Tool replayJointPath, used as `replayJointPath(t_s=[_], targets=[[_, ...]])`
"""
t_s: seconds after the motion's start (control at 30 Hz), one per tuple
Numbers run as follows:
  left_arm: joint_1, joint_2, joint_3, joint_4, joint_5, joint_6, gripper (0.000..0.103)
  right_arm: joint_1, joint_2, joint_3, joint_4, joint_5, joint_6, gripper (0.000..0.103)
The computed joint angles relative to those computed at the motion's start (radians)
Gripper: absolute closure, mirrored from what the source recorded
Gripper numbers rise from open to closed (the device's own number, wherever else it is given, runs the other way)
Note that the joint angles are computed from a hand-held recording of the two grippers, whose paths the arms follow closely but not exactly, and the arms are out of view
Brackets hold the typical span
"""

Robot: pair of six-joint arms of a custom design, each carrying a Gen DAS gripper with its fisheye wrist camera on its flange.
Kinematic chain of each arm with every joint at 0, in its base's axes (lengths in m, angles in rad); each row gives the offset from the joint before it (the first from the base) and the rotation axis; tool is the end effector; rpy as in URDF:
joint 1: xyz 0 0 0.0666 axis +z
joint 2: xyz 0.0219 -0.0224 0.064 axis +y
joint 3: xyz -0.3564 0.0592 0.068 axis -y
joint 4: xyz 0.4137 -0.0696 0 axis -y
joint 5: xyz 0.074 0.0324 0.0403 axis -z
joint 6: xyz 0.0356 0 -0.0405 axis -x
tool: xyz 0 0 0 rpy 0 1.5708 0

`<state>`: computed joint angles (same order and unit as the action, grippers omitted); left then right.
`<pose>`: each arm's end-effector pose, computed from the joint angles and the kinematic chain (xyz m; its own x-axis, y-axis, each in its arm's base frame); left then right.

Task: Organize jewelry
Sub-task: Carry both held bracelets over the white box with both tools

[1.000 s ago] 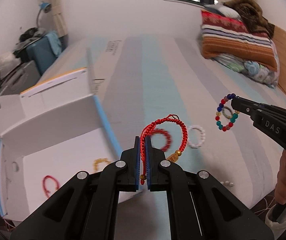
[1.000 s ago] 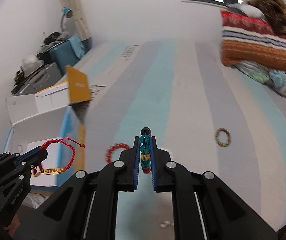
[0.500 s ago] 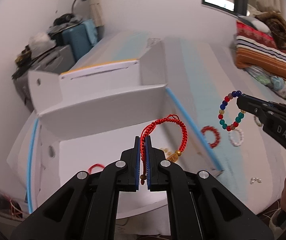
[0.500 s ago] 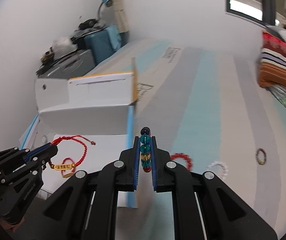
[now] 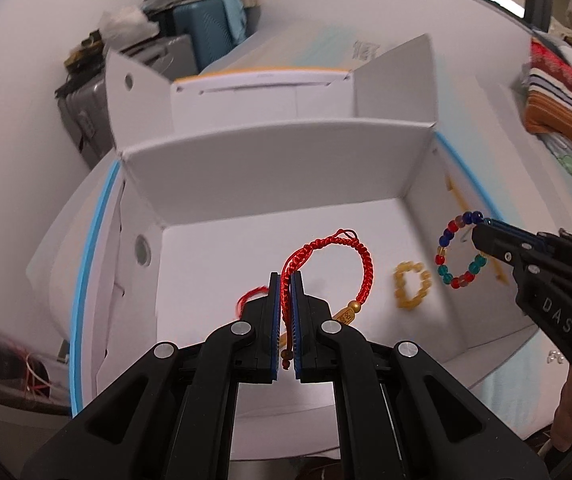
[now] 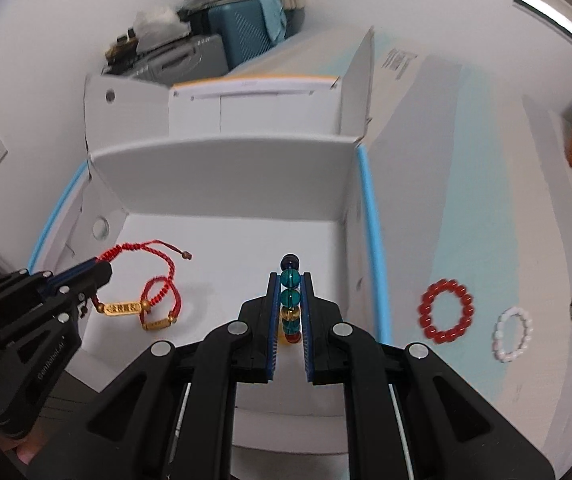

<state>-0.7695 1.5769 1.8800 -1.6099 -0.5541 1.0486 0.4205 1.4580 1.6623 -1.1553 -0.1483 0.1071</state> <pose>0.3819 -0.3444 0.5093 -0.7732 -0.2772 -0.5704 -0.3550 0.9345 0.0272 0.4706 0.2158 0.4873 -0.6873 -0.4232 -0.5904 -0.5588 0.8273 0.0575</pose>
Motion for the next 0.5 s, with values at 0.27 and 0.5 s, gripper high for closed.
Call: replayJointPath(t_s=[0.27,0.5], targets=[[0.033,-0.019,-0.084,0.02,0.097,0.01,0.099,0.027,0.069,0.037,-0.078,0.054,-0.005,0.094],[0.065,-0.032,-0.137,0.042,0.193,-0.003,0.099,0.041,0.12,0.073,-0.141,0.084,-0.019,0.094]])
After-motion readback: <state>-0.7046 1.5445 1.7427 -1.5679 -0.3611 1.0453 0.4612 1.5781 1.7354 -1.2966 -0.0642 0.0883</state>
